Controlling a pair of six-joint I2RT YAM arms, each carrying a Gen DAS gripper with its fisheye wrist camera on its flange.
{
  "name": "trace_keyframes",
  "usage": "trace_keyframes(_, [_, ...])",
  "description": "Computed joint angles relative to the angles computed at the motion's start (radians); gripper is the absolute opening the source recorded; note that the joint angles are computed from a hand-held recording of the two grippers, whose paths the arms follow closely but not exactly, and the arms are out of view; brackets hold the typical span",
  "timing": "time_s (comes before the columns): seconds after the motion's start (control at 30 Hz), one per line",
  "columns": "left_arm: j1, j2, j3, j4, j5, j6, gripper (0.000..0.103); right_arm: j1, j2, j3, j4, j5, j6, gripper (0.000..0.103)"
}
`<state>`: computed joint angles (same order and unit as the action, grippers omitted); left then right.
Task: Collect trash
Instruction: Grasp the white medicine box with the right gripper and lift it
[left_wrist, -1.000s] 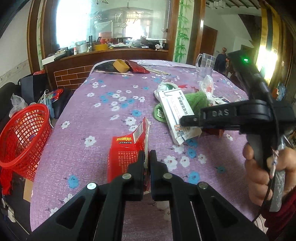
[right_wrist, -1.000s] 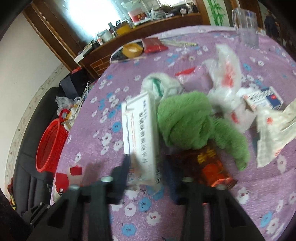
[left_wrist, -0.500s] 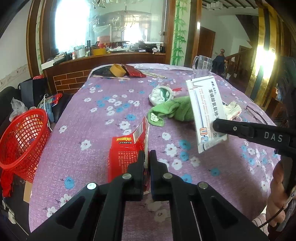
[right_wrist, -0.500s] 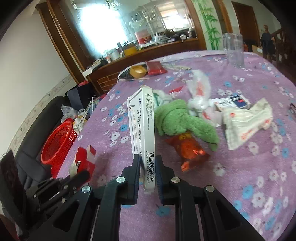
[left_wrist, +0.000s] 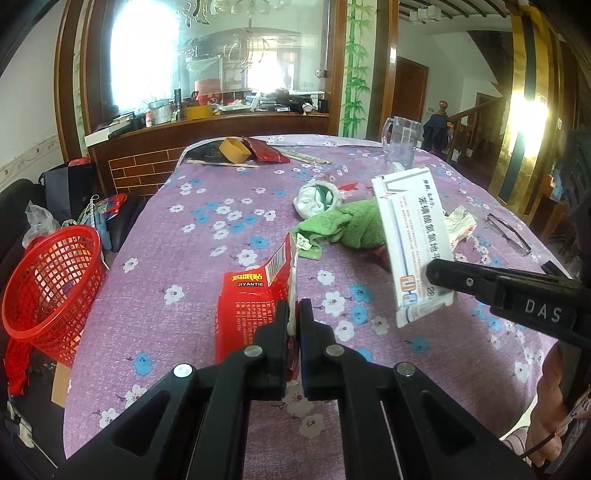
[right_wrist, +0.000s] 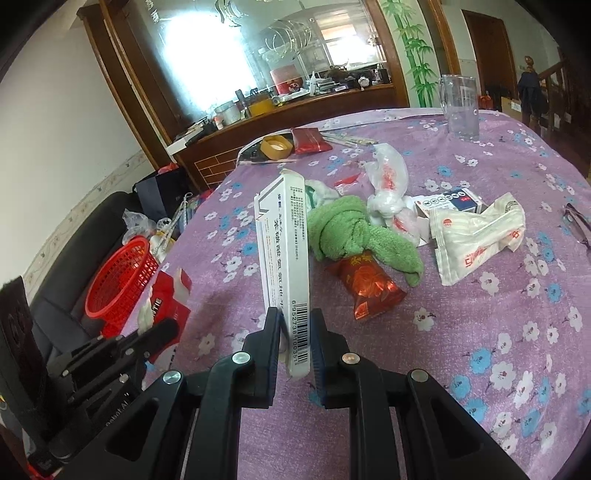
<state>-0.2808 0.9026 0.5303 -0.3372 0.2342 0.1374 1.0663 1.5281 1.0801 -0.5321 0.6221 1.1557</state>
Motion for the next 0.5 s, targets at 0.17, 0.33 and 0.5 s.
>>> trace_keyframes(0.17, [-0.006,-0.006,-0.002,-0.002,-0.011,-0.003,0.005,0.035,0.022,0.038,-0.093,0.063,0.043,0.018])
trace_keyframes(0.33, [-0.025,-0.031,-0.014,-0.003,-0.041,-0.015,0.005,0.089,0.093,0.145,-0.305,0.181,0.13,0.018])
trace_keyframes(0.5, [-0.036,-0.05,-0.02,-0.008,-0.056,-0.026,0.005,0.125,0.142,0.214,-0.463,0.247,0.217,0.018])
